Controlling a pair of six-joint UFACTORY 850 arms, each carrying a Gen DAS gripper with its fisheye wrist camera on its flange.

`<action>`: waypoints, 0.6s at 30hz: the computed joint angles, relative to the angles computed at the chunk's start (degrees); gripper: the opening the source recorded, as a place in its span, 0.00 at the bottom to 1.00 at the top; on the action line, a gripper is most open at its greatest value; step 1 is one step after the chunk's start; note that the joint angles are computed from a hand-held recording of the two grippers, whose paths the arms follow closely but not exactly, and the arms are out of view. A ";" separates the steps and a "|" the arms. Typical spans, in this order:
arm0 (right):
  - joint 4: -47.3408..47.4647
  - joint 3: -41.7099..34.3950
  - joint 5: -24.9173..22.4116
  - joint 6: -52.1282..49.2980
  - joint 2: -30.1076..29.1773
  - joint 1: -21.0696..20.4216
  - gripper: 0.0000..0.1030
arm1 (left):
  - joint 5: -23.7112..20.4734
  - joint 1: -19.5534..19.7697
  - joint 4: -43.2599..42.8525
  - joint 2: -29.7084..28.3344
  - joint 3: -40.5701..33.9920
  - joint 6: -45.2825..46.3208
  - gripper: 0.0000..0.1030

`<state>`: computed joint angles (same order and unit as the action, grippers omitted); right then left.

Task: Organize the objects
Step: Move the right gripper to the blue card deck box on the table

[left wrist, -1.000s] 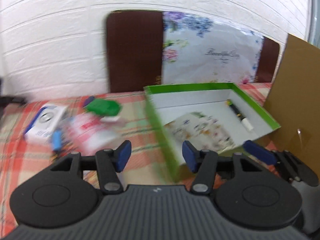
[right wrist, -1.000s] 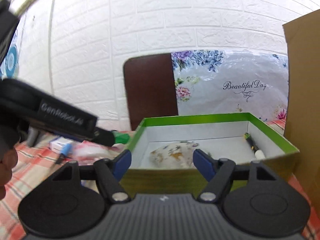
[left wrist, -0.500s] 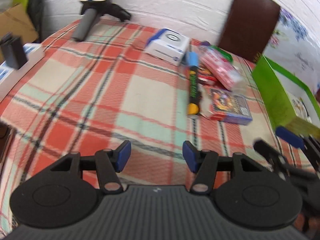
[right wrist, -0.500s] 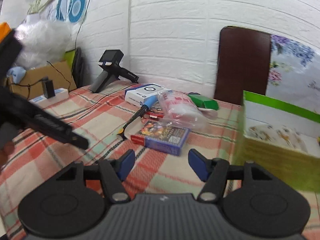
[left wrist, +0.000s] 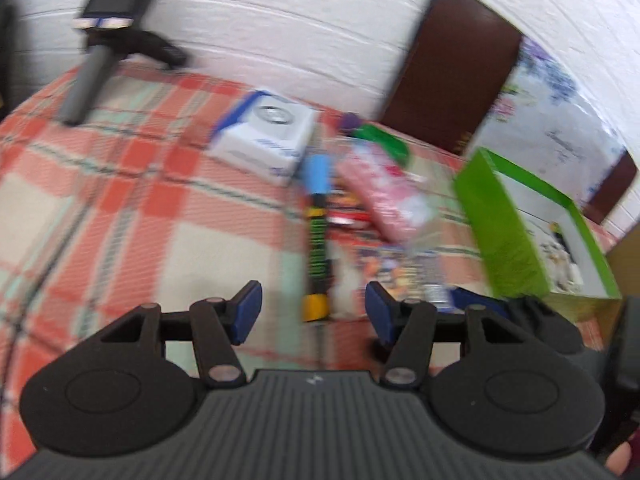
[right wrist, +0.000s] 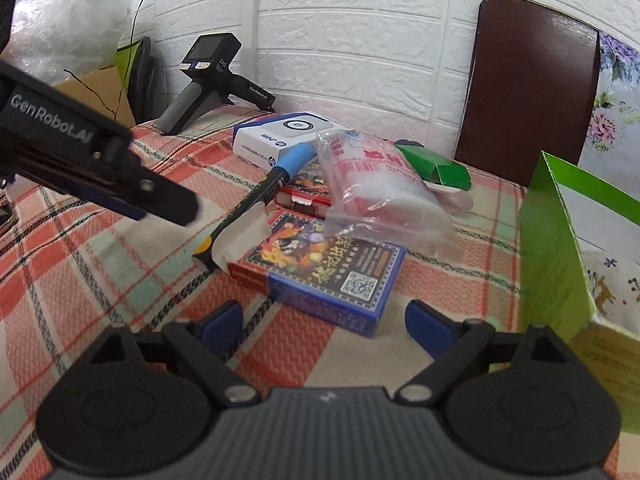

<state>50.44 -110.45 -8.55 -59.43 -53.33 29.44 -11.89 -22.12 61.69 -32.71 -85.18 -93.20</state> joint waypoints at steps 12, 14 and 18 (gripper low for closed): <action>12.68 -1.08 -1.29 -8.93 -1.11 -0.90 0.78 | -0.76 0.06 -24.72 -6.60 -8.41 26.13 0.62; 14.88 -0.77 -1.20 -11.36 -1.02 -0.87 0.78 | -0.71 0.12 -28.29 -7.41 -9.56 29.44 0.62; 19.72 1.01 -1.22 -16.32 0.17 -0.72 0.67 | -3.14 -0.63 -23.17 -6.59 -8.93 23.15 0.63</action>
<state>70.15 -109.44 -9.77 -75.75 -53.17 28.73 -15.03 -22.75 38.53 -39.31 -94.11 -70.06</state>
